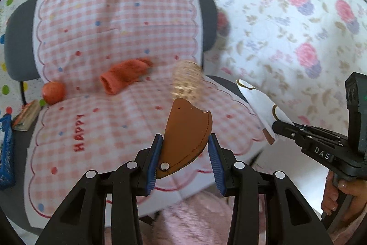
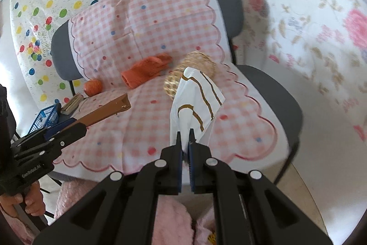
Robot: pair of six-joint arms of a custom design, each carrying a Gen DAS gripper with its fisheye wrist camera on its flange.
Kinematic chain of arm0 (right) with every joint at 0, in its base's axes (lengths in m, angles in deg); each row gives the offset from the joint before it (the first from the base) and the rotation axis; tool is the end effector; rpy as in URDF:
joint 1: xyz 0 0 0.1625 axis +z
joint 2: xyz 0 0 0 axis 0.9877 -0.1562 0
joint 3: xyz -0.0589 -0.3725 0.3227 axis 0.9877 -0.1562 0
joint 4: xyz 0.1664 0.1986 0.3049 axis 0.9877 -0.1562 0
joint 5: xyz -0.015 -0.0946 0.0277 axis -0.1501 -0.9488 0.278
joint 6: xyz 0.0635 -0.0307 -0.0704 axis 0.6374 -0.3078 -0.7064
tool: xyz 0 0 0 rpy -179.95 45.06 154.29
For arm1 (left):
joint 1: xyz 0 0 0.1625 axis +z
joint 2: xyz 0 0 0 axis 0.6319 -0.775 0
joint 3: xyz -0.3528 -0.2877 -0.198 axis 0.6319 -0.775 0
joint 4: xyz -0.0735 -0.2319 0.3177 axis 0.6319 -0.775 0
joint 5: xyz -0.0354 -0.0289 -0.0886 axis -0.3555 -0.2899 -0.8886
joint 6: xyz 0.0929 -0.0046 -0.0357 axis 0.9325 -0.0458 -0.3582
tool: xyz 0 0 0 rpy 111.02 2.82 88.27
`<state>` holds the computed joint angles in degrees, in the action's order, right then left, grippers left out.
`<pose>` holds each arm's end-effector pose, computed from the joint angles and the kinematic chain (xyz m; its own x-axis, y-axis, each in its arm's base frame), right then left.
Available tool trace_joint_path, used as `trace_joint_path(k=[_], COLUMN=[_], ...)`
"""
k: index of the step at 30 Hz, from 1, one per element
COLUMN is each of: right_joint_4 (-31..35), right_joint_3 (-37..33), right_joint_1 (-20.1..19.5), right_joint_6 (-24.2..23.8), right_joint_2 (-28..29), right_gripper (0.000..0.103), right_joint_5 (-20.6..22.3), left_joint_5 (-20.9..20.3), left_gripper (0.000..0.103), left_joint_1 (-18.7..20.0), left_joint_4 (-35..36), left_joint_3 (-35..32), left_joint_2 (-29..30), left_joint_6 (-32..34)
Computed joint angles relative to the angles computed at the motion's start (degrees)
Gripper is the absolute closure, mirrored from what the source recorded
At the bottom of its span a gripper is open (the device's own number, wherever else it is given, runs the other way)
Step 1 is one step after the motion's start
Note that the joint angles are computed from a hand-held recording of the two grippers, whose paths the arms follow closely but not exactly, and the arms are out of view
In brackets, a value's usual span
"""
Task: Collect trash
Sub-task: 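Carry napkin and brown sheath to the wastebasket and release both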
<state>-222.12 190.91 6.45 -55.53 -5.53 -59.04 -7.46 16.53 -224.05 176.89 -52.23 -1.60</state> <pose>0.0753 -0.6773 0.2175 -0.8148 -0.0981 0.5714 -0.4864 0.6520 -0.5816 -0.2480 -0.6924 0.0443 -0.7541 0.3718 -0.5414 0.6416 0.5930 -0.4864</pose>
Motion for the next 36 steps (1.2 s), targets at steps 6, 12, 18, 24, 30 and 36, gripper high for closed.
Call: trace_joint_path(k=[6, 12, 18, 24, 30, 36], right_joint_4=[-6.4, -13.3, -18.2, -19.0, -17.5, -16.3], right_joint_3=[6.4, 12.8, 17.6, 20.0, 19.8, 19.1], right_joint_1=[-1.5, -2.4, -4.0, -6.0, -7.1, -7.7], right_joint_6=[0.7, -0.1, -0.1, -0.2, -0.2, 0.4], right_joint_2=[-2.6, -5.6, -7.6, -8.5, -9.2, -9.0], right_gripper=[0.098, 0.098, 0.098, 0.098, 0.097, 0.095], right_joint_5=[-1.5, -4.2, -6.2, -6.4, -5.4, -5.1], left_joint_5=[-2.8, -6.6, -8.8, -9.2, -8.9, -9.4], left_gripper=[0.062, 0.062, 0.062, 0.062, 0.062, 0.059], left_joint_1=[-1.7, -3.3, -5.5, -6.7, -6.9, -6.7], left_joint_4=[0.0, 0.5, 0.8, 0.9, 0.9, 2.8], left_joint_3=[2.9, 4.3, 4.7, 4.2, 2.4, 0.2], left_joint_2=[0.8, 2.3, 4.4, 6.2, 7.8, 8.9], left_joint_6=[0.4, 0.4, 1.3, 1.1, 0.9, 0.8])
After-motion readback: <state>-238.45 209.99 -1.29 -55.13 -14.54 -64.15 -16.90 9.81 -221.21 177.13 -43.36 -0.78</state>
